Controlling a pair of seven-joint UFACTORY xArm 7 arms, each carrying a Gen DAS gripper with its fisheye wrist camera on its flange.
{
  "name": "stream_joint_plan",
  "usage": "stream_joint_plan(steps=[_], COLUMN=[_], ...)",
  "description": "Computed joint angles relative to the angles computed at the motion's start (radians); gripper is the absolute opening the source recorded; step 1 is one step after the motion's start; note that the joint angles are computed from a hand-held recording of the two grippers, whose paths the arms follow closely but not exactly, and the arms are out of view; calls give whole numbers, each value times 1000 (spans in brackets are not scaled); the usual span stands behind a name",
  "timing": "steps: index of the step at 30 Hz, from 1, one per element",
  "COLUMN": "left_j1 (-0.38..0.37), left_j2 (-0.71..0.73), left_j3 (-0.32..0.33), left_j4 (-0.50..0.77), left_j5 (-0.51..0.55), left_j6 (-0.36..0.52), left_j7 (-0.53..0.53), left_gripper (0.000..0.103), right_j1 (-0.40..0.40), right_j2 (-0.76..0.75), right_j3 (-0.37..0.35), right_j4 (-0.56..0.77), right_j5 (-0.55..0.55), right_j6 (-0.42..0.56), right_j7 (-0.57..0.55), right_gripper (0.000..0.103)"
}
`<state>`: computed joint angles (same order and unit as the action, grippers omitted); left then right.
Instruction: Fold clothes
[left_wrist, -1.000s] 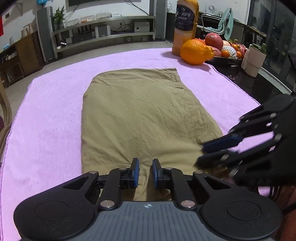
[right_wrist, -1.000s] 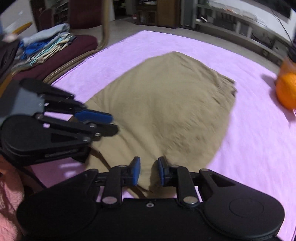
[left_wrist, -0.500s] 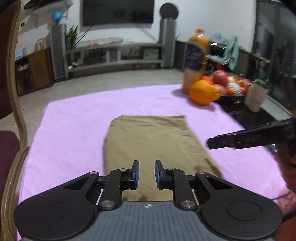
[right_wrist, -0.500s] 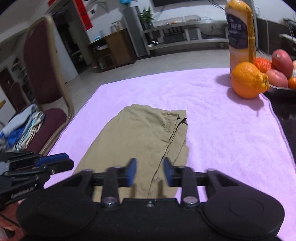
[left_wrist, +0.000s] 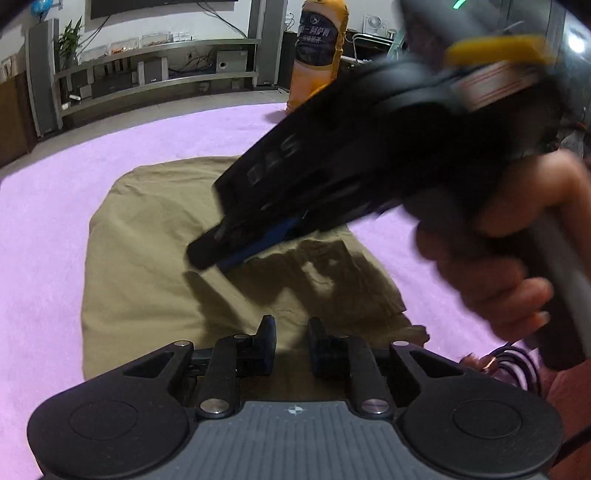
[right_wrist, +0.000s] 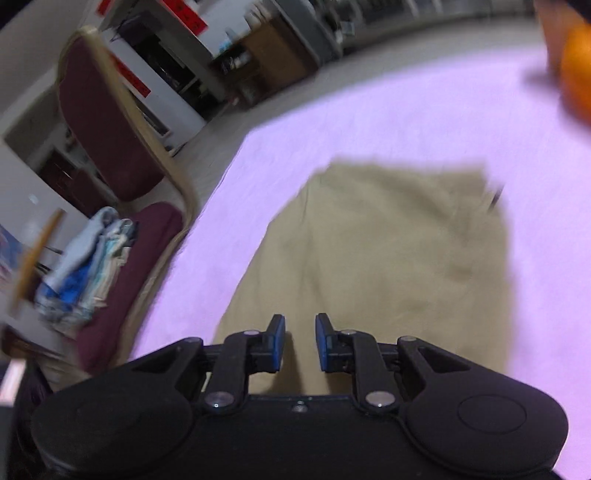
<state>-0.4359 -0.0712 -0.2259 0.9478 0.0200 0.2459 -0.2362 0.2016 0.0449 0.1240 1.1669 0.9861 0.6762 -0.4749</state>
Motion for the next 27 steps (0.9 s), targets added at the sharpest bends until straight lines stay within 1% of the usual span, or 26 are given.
stream_joint_plan(steps=[1, 2, 3, 4, 5, 6, 7, 8, 9, 10, 11, 12, 13, 14, 15, 16, 17, 19, 21, 22, 23, 24, 25, 27], left_j1=[-7, -13, -16, -13, -10, -5, 6, 15, 22, 16, 1, -14, -27, -35, -47, -66, -67, -14, 100, 156, 195, 224, 233, 242], left_j2=[-1, 0, 0, -1, -1, -2, -4, -7, -12, -23, -41, -59, -82, -121, -156, -186, -217, -276, -317, -326, -342, -352, -348, -323], left_j3=[7, 12, 14, 10, 6, 0, -11, -22, -30, -30, -22, -15, -8, -2, 8, 25, 31, -1, -79, -112, -135, -148, -145, -139], left_j4=[-5, -10, -13, -17, -20, -23, -26, -27, -30, -36, -47, -58, -74, -102, -126, -139, -149, -179, -204, -210, -217, -222, -220, -208], left_j5=[-42, -79, -100, -86, -71, -41, 19, 81, 127, 130, 96, 61, 31, 8, -21, -60, -82, -74, -9, 29, 60, 86, 104, 145], left_j6=[-8, -16, -24, -30, -35, -41, -44, -46, -47, -49, -60, -70, -82, -98, -109, -107, -94, -73, -50, -34, -13, 6, 13, 24], left_j7=[28, 55, 72, 65, 56, 37, -5, -48, -79, -82, -58, -35, -16, -8, 2, 14, 7, -62, -195, -258, -314, -360, -385, -405], left_gripper=[16, 16, 16, 16, 16, 16, 16, 16, 16, 15, 15, 15, 16, 17, 20, 20, 20, 21, 21, 20, 17, 16, 16, 16], right_j1=[-5, -33, -29, -49, -35, -35, -42, -6, -7, -13, -25, 2, 70, 96, 84, 106, 121, 172, 215, 226, 265, 288, 306, 335], right_j2=[18, 34, 41, 49, 53, 53, 45, 25, -5, -37, -68, -108, -148, -188, -209, -247, -285, -345, -400, -426, -436, -441, -439, -426], right_j3=[-8, 15, 2, 27, 10, 8, 7, -36, -40, -41, -36, -53, -107, -119, -90, -96, -95, -111, -118, -112, -132, -135, -137, -144], right_j4=[7, 9, 3, -10, -28, -52, -76, -115, -148, -177, -203, -223, -242, -258, -254, -280, -304, -346, -381, -395, -405, -410, -409, -399], right_j5=[27, 53, 48, 39, 3, -13, -39, -107, -208, -277, -307, -316, -288, -253, -260, -306, -356, -406, -463, -485, -502, -519, -537, -545], right_j6=[8, -6, -61, -156, -260, -365, -443, -511, -537, -549, -560, -552, -545, -534, -518, -515, -508, -484, -453, -433, -422, -409, -392, -339], right_j7=[16, 34, 74, 120, 208, 303, 407, 512, 616, 687, 715, 701, 646, 582, 523, 486, 452, 387, 331, 300, 259, 222, 182, 117], right_gripper=[14, 10, 3, 0, 0, 0, 4, 10, 13, 13, 13, 13, 14, 14, 16, 19, 20, 22, 22, 23, 23, 23, 23, 22])
